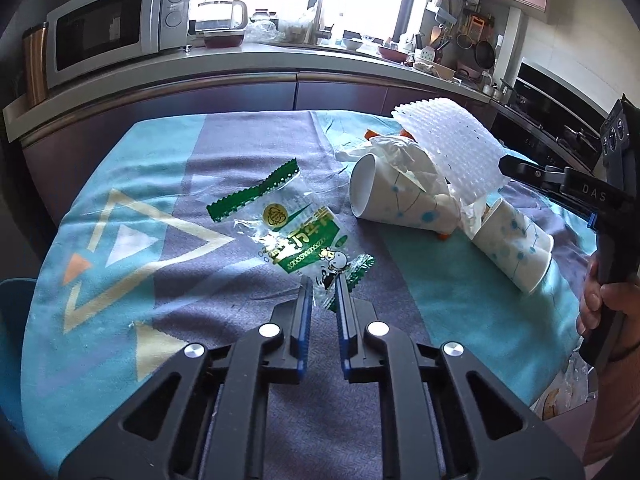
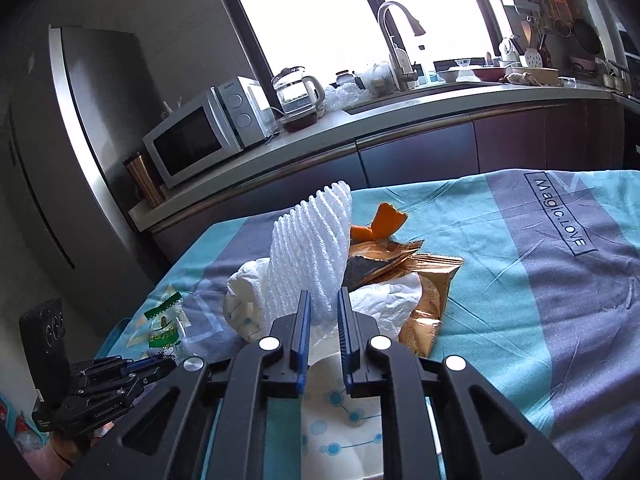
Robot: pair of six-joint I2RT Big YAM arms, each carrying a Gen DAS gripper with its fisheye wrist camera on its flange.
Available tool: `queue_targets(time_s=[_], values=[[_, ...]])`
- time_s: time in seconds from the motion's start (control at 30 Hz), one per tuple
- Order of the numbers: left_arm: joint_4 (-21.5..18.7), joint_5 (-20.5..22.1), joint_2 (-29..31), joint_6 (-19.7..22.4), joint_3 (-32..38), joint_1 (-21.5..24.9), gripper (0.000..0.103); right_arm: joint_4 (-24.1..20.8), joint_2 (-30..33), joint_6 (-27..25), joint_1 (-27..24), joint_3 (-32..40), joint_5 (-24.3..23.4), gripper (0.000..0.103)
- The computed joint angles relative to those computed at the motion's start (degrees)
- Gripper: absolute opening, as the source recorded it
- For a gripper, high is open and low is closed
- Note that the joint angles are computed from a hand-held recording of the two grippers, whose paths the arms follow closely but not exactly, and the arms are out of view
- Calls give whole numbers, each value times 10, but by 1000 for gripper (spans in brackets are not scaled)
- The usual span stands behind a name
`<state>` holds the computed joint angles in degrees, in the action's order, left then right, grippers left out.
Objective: Collect trash
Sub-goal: 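Grasp the clear green-printed wrapper with the left tool while the right tool grasps another foam net, then carry the wrapper and foam net over the teal bin with both tools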
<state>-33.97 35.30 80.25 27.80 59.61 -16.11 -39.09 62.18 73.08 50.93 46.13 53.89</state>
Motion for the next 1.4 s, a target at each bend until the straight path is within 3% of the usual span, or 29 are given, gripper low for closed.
queue_targets(time_s=[0.3,0.6,0.93,1.4], values=[[-6,25,-28,16,-11,29,12,9,0,-19,28,17,38,12],[-19,43,-39,32,-8,61,12,73,20,-87,41,35,34,12],[-13,57,-54,45,-9,105,12,178,81,-185,26,67,-41,12],[-26,70,-44,74,6,183,12,247,175,-274,-2,138,-162,12]])
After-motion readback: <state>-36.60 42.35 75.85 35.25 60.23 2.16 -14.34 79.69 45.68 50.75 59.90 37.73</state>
